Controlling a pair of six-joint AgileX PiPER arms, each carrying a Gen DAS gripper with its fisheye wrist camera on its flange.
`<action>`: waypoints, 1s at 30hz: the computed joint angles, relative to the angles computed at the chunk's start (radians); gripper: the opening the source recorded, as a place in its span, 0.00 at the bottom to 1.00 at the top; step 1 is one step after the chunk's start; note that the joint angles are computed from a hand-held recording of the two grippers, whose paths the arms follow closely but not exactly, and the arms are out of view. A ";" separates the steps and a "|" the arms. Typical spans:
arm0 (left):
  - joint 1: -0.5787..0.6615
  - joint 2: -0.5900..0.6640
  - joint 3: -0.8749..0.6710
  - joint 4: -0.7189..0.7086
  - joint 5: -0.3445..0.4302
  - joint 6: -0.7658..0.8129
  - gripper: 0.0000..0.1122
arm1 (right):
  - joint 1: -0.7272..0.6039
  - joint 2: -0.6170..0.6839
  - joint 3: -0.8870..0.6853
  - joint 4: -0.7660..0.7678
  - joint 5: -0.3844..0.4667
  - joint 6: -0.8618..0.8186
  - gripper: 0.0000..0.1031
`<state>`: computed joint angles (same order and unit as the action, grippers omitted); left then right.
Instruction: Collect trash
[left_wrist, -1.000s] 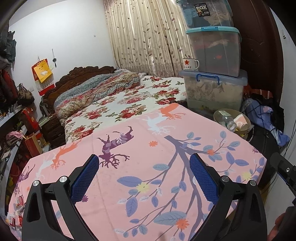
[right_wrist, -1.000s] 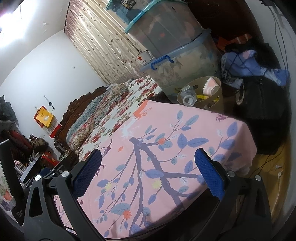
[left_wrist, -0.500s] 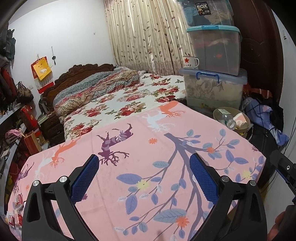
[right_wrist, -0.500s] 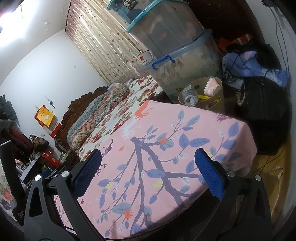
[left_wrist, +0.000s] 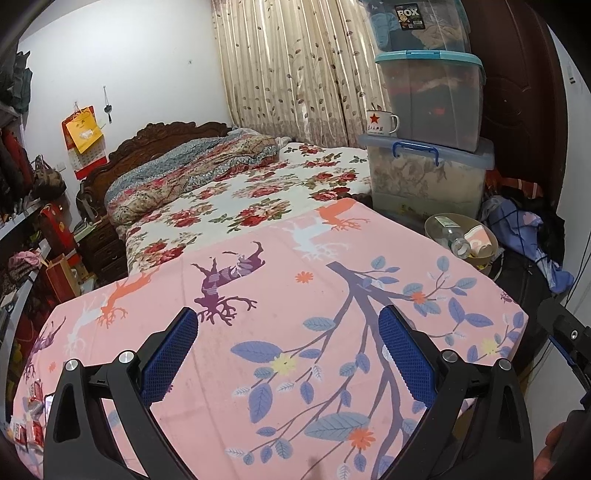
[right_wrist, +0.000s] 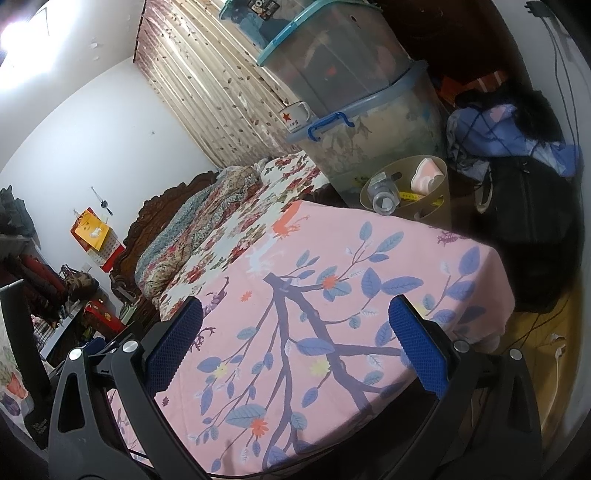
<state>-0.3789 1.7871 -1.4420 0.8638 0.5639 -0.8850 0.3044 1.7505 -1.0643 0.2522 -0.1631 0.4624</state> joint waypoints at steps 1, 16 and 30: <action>0.002 0.000 -0.002 -0.010 -0.002 0.008 0.84 | 0.001 -0.001 0.003 0.003 -0.002 -0.002 0.97; 0.008 -0.011 0.023 0.006 -0.016 -0.007 0.84 | 0.005 -0.002 0.004 0.034 -0.004 -0.029 0.97; 0.006 -0.021 0.043 0.014 -0.022 -0.011 0.84 | 0.006 -0.001 0.003 0.031 -0.004 -0.027 0.97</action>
<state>-0.3728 1.7662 -1.3987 0.8780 0.5420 -0.8956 0.3103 1.7499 -1.0611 0.2831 -0.1670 0.4352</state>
